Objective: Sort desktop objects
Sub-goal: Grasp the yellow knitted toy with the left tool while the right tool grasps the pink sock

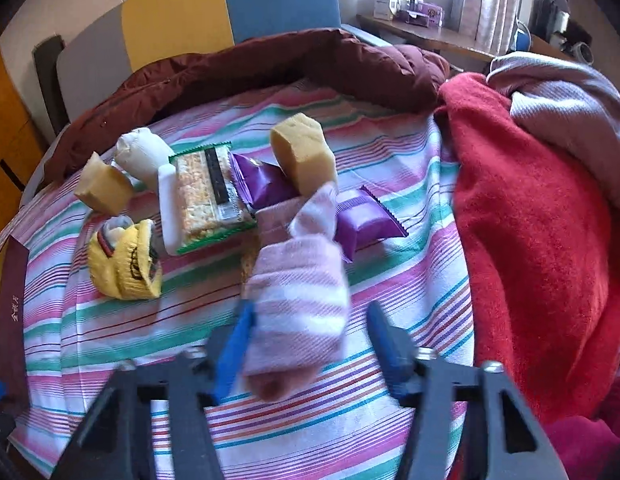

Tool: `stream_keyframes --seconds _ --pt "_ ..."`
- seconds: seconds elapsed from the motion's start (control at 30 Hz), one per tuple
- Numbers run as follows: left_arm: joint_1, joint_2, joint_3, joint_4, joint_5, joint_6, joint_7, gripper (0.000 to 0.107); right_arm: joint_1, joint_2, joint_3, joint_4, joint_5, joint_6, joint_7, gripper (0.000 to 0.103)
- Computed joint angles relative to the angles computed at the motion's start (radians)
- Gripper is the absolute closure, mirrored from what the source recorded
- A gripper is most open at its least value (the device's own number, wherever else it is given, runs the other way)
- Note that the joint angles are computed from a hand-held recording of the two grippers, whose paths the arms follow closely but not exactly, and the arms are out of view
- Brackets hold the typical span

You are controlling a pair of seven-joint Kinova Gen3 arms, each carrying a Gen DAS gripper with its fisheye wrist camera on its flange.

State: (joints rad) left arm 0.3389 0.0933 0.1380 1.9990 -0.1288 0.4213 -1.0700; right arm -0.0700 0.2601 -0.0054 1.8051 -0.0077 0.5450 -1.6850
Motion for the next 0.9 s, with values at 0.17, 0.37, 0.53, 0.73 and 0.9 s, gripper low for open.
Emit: stream_keyframes --seconds 0.17,0.37,0.53,0.73,0.9 --pt "-0.024 0.077 0.018 -0.083 0.083 0.003 -0.103 0.056 0.021 -0.005 -0.012 0.004 -0.027 -0.004 0.032 0.066" --pt "-0.021 0.173 0.015 -0.194 0.112 0.010 -0.166 0.056 0.002 -0.017 -0.003 0.013 -0.007 -0.016 0.021 0.067" --pt "-0.003 0.267 -0.004 -0.308 0.129 0.047 -0.189 0.056 0.012 -0.033 -0.007 0.019 -0.017 -0.033 0.031 0.067" --pt "-0.016 0.357 -0.001 -0.414 0.166 0.065 -0.214 0.048 0.021 -0.037 -0.012 0.018 -0.038 -0.032 0.057 0.068" --pt "-0.002 0.410 -0.016 -0.481 0.172 0.081 -0.240 0.038 0.041 -0.042 -0.024 0.022 -0.077 -0.039 0.097 0.068"
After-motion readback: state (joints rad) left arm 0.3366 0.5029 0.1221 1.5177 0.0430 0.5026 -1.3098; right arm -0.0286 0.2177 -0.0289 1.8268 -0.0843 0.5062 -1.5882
